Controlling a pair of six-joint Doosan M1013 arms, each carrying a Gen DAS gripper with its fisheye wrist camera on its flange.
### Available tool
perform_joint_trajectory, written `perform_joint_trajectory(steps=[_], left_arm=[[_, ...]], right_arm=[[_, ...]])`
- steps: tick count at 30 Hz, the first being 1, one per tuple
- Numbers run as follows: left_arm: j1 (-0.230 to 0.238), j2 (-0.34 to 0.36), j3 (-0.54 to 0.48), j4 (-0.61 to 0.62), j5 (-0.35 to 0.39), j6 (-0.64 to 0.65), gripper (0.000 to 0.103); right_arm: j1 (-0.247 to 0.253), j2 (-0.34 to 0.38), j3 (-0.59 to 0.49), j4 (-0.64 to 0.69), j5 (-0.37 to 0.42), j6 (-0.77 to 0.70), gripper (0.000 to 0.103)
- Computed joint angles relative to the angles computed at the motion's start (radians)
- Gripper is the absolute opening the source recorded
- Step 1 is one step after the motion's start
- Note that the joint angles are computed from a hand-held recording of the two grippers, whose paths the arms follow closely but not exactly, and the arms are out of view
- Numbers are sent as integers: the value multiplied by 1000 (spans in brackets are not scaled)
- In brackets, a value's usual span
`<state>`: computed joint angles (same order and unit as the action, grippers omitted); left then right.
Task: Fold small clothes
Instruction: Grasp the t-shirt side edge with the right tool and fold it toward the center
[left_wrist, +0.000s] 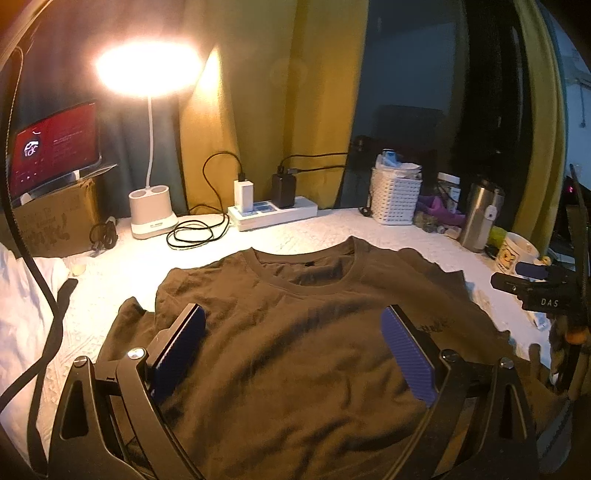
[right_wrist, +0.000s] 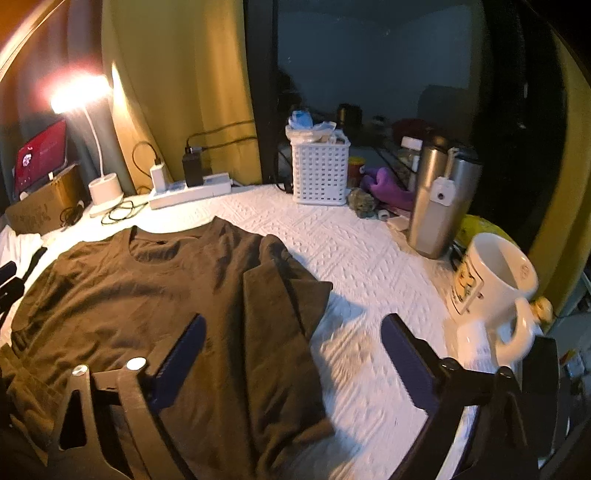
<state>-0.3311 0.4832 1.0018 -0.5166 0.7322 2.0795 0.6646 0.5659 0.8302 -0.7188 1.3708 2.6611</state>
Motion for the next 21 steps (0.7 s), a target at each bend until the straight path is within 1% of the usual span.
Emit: perform_joint_trajectory(steps=[3,6,9,11,12,13,19,20,21], left_arm=[[-7,21,-33,55,10,-60,95],[-12,40,-64,103,24,-112,95],[-18,59,-94,143,38,-150,95],[-21,70,-112,162,51,-170,95],[-23,76,-121,172,57,-180,95],[-25,80,-127,179,64,-186,95],[-33,98,-156,218,92,-212,95],[-33,100,-159,223,97,-217,95],[-34,103,-164,228,102,-222,95]], right_arm=[[-25,4,-1,49,-31,-49,91],[-47,12,-3,99,-57,-91,80],[-73,18,-1,182,-93,-159,79],[-84,23,1,213,-108,-195,78],[-90,25,3,230,-113,-210,74],[-98,27,4,254,-121,-223,67],[-127,32,14,338,-175,-276,63],[-129,33,13,348,-181,-288,55],[-132,37,9,364,-189,-303,51]])
